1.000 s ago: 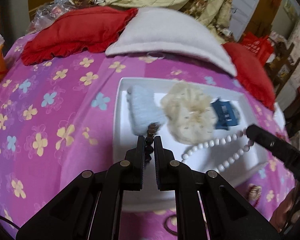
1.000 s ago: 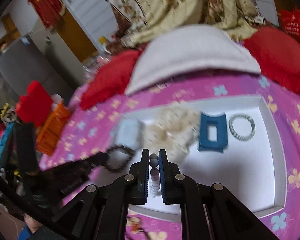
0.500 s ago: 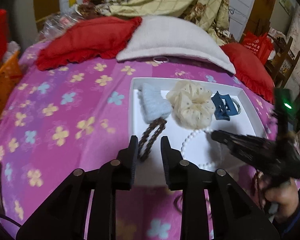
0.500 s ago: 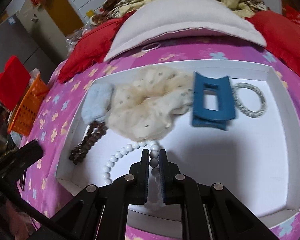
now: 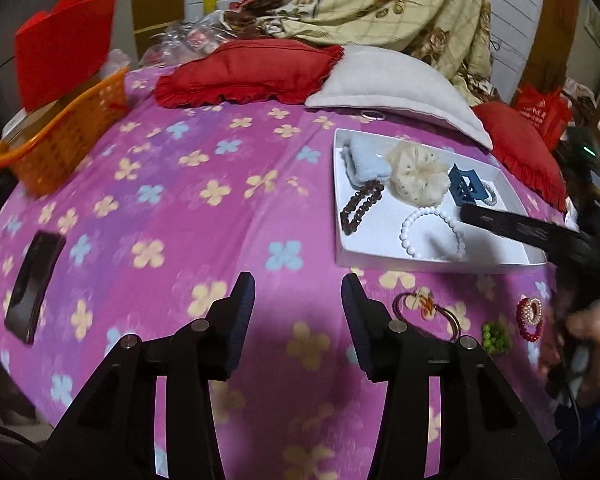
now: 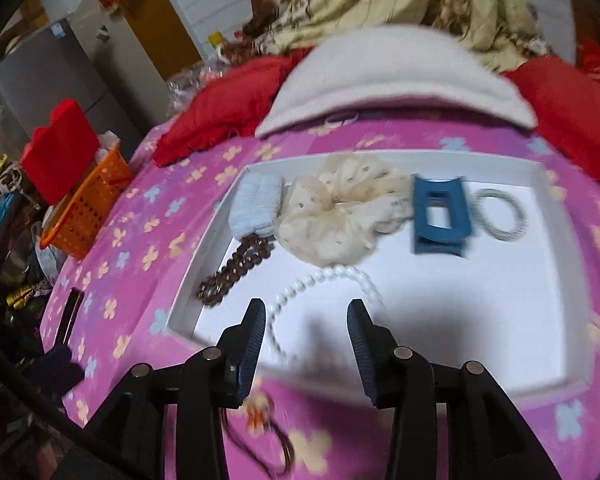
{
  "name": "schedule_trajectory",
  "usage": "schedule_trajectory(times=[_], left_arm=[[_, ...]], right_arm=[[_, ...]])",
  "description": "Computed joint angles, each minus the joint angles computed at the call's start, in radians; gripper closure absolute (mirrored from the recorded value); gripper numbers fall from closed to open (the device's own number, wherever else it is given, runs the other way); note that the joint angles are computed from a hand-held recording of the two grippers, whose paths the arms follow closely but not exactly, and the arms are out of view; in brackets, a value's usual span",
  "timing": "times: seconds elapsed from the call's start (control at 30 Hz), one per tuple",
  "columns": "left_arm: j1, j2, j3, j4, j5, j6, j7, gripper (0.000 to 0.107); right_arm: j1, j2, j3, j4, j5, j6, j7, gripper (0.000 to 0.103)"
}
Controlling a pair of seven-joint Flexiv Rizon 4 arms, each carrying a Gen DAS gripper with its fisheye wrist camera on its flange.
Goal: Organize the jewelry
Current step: 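Withdraw both open tools from the tray toward the remaining jewelry, then lower the right tool onto the gold coil hair tie and grasp it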
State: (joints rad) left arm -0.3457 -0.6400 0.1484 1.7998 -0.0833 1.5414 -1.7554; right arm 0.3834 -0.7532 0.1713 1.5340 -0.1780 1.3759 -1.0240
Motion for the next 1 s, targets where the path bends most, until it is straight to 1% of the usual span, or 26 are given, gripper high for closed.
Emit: schedule_trajectory(times=[0.07, 0.13, 0.17, 0.23, 0.27, 0.33, 0.43, 0.53, 0.57, 0.6, 0.73, 0.8, 0.87, 0.97, 1.0], left_arm=[[-0.019, 0.013, 0.017, 0.017, 0.003, 0.001, -0.017, 0.062], [-0.037, 0.027, 0.030, 0.035, 0.009, 0.003, -0.033, 0.062], [-0.055, 0.035, 0.046, 0.043, 0.015, 0.000, -0.045, 0.062], [-0.066, 0.047, 0.048, 0.059, 0.027, 0.004, -0.053, 0.062], [-0.080, 0.055, 0.057, 0.067, 0.034, 0.003, -0.061, 0.062], [-0.098, 0.068, 0.065, 0.083, 0.049, 0.002, -0.072, 0.062], [-0.121, 0.085, 0.073, 0.097, 0.072, -0.011, -0.083, 0.062], [-0.171, 0.091, 0.122, 0.089, 0.112, -0.047, -0.120, 0.062], [-0.187, 0.095, 0.139, 0.089, 0.128, -0.058, -0.140, 0.062], [-0.189, 0.100, 0.139, 0.091, 0.141, -0.061, -0.154, 0.062], [-0.168, 0.111, 0.107, 0.093, 0.172, -0.093, -0.187, 0.062], [-0.159, 0.106, 0.094, 0.085, 0.185, -0.106, -0.204, 0.062], [-0.157, 0.094, 0.087, 0.066, 0.202, -0.119, -0.220, 0.062], [-0.137, 0.055, 0.054, 0.021, 0.211, -0.128, -0.213, 0.062], [-0.130, 0.039, 0.043, 0.002, 0.211, -0.136, -0.204, 0.062]], right_arm=[[0.050, 0.074, -0.076, 0.131, -0.008, 0.083, 0.050, 0.060], [0.096, 0.121, -0.140, 0.218, -0.024, 0.136, 0.104, 0.059], [0.137, 0.152, -0.195, 0.286, -0.031, 0.179, 0.147, 0.059], [0.181, 0.183, -0.248, 0.360, -0.041, 0.228, 0.198, 0.059], [0.219, 0.202, -0.290, 0.410, -0.040, 0.259, 0.228, 0.059], [0.273, 0.223, -0.351, 0.468, -0.039, 0.294, 0.265, 0.059], [0.309, 0.250, -0.384, 0.533, -0.030, 0.324, 0.276, 0.059], [0.392, 0.268, -0.477, 0.589, -0.013, 0.348, 0.281, 0.059], [0.400, 0.274, -0.487, 0.605, -0.001, 0.363, 0.279, 0.059], [0.404, 0.277, -0.491, 0.616, 0.013, 0.372, 0.274, 0.059], [0.409, 0.288, -0.501, 0.660, 0.081, 0.406, 0.254, 0.059], [0.397, 0.291, -0.489, 0.674, 0.113, 0.418, 0.242, 0.059], [0.380, 0.296, -0.472, 0.685, 0.139, 0.428, 0.231, 0.059], [0.356, 0.301, -0.447, 0.698, 0.168, 0.436, 0.213, 0.059], [0.359, 0.302, -0.450, 0.703, 0.177, 0.440, 0.207, 0.059]])
